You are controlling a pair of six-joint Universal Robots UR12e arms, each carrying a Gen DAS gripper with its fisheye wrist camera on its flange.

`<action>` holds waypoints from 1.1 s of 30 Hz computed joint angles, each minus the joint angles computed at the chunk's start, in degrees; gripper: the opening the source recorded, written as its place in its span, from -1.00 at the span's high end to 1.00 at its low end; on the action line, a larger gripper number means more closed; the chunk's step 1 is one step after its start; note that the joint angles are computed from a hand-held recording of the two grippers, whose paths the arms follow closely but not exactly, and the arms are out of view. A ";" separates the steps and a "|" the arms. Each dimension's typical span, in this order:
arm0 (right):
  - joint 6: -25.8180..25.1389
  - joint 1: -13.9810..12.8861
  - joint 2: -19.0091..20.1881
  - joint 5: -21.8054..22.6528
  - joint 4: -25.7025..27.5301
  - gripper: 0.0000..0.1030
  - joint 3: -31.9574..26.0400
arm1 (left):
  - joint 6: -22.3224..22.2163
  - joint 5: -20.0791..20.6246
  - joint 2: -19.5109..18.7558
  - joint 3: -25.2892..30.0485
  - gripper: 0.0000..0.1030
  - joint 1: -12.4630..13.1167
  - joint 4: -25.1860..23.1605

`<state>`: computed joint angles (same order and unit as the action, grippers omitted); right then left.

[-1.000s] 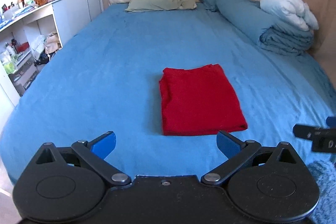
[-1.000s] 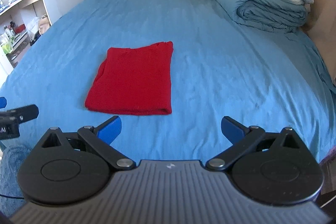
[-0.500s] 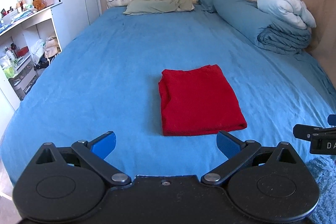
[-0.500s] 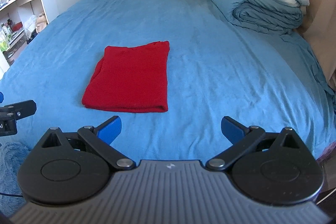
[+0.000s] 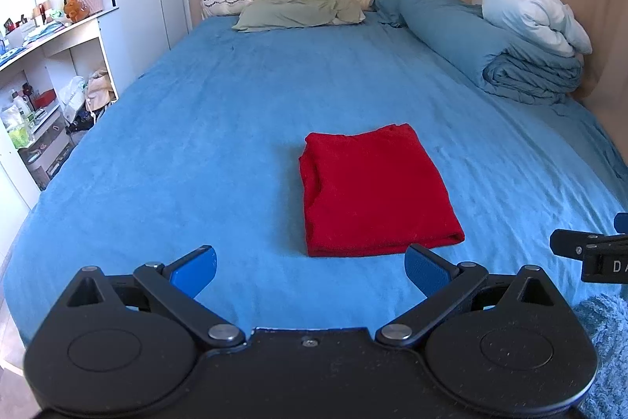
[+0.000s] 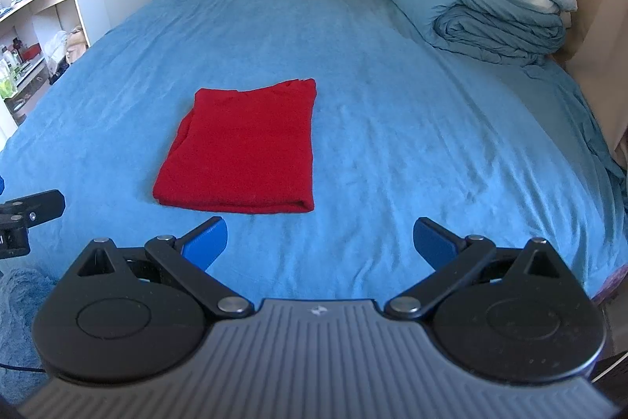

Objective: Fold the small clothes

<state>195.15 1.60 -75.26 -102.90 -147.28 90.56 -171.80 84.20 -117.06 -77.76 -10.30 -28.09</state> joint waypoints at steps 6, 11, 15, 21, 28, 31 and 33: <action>-0.02 -0.09 0.02 -0.08 -0.08 -1.00 -0.02 | 0.28 0.02 0.05 -0.16 -1.00 -0.09 0.34; 0.02 -0.16 0.00 0.11 -0.05 -1.00 0.02 | 0.17 -0.14 0.09 -0.26 -1.00 0.03 0.51; -0.01 -0.20 0.00 0.17 -0.03 -1.00 0.02 | 0.24 -0.32 0.09 -0.20 -1.00 0.15 0.30; -0.04 -0.21 0.00 0.05 -0.04 -1.00 0.02 | 0.21 -0.32 0.10 -0.21 -1.00 0.17 0.31; -0.10 -0.27 -0.03 0.22 -0.11 -1.00 0.07 | 0.36 -0.58 0.12 -0.23 -1.00 0.20 0.55; 0.01 -0.21 -0.01 0.08 -0.07 -1.00 0.04 | -0.02 -0.95 0.17 -0.36 -1.00 0.29 0.93; -0.04 -0.24 -0.02 0.12 -0.06 -1.00 0.05 | -0.17 -1.34 0.24 -0.49 -1.00 0.38 1.22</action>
<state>195.10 1.36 -75.28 -102.78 -147.33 90.61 -171.98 82.86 -116.83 -78.25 -9.93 -26.87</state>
